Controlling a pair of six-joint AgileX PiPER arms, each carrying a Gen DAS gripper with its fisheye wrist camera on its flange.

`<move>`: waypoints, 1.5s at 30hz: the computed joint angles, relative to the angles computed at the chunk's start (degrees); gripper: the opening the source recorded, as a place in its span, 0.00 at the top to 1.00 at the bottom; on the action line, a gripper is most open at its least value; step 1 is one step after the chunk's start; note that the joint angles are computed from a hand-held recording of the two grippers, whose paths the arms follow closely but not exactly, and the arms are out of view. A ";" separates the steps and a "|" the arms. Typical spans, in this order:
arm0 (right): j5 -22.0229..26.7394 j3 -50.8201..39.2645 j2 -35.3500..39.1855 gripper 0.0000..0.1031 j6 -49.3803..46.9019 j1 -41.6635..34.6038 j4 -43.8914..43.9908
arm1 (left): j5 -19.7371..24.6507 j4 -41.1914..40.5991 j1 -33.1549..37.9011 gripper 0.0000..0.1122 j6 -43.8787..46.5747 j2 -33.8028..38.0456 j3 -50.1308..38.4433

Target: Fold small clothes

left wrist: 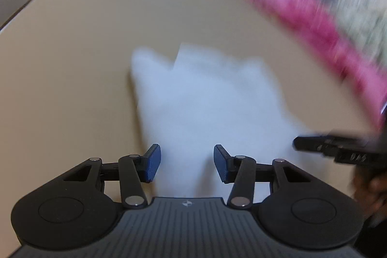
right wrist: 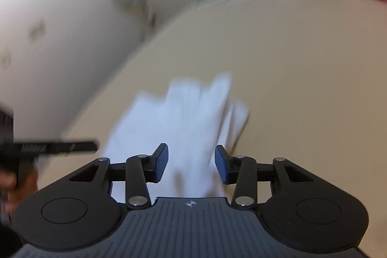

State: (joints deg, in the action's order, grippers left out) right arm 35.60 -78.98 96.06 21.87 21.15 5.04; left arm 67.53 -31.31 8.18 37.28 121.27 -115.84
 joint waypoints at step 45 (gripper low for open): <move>28.53 6.47 -14.70 0.22 59.80 41.13 -56.03 | -28.44 10.74 -5.79 0.09 -15.10 -57.92 60.80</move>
State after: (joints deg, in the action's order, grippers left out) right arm 64.13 -72.51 81.35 81.66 62.28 -51.00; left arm 39.09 -20.57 2.39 22.18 63.35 -55.04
